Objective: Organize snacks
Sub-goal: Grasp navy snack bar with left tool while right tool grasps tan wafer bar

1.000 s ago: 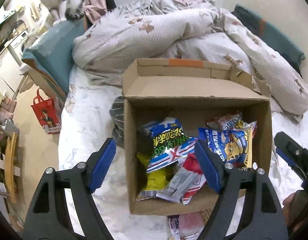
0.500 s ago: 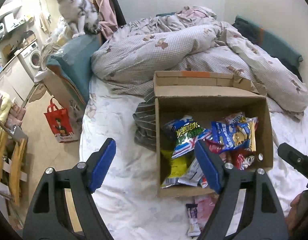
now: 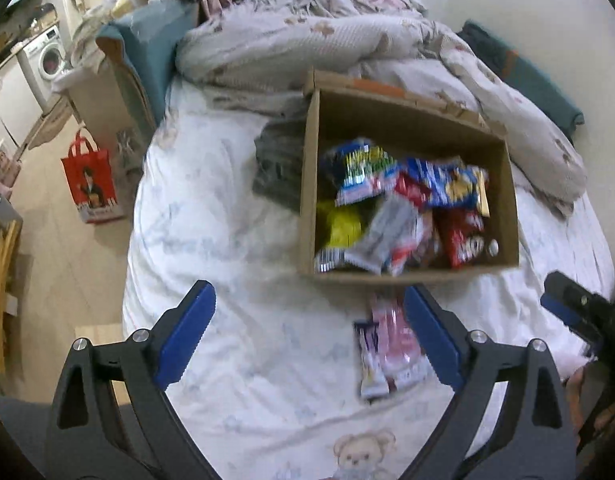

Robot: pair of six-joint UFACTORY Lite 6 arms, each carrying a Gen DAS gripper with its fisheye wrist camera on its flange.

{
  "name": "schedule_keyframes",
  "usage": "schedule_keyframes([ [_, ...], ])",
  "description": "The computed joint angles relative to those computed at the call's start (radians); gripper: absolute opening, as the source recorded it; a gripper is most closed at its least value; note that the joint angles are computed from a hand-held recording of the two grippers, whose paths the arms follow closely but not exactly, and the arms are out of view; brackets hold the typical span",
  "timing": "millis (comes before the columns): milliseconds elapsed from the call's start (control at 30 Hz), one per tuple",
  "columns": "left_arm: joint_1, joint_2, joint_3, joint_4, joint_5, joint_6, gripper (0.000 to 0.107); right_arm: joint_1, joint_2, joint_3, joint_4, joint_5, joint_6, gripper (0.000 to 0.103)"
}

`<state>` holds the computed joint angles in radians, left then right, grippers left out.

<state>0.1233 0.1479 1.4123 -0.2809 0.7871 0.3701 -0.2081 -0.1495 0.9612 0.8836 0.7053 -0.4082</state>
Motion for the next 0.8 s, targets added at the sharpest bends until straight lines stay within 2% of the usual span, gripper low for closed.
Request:
schedule_keyframes([
  [233, 0.014, -0.061, -0.147, -0.031, -0.049, 0.074, 0.094, -0.002, -0.036, -0.077, -0.042, -0.004, 0.044, 0.098],
  [533, 0.069, -0.013, -0.110, -0.042, -0.019, 0.059, 0.094, 0.045, 0.050, -0.072, -0.061, -0.009, 0.083, 0.098],
  [733, 0.075, 0.032, -0.086, -0.026, 0.011, 0.027, 0.094, 0.150, 0.172, -0.007, -0.205, -0.058, 0.191, 0.097],
  [767, 0.076, 0.037, -0.085, -0.028, 0.017, 0.025, 0.094, 0.166, 0.217, 0.021, -0.230, -0.058, 0.201, 0.089],
  [800, 0.074, 0.044, -0.081, -0.031, 0.023, 0.021, 0.094, 0.185, 0.287, 0.069, -0.253, -0.049, 0.206, 0.075],
])
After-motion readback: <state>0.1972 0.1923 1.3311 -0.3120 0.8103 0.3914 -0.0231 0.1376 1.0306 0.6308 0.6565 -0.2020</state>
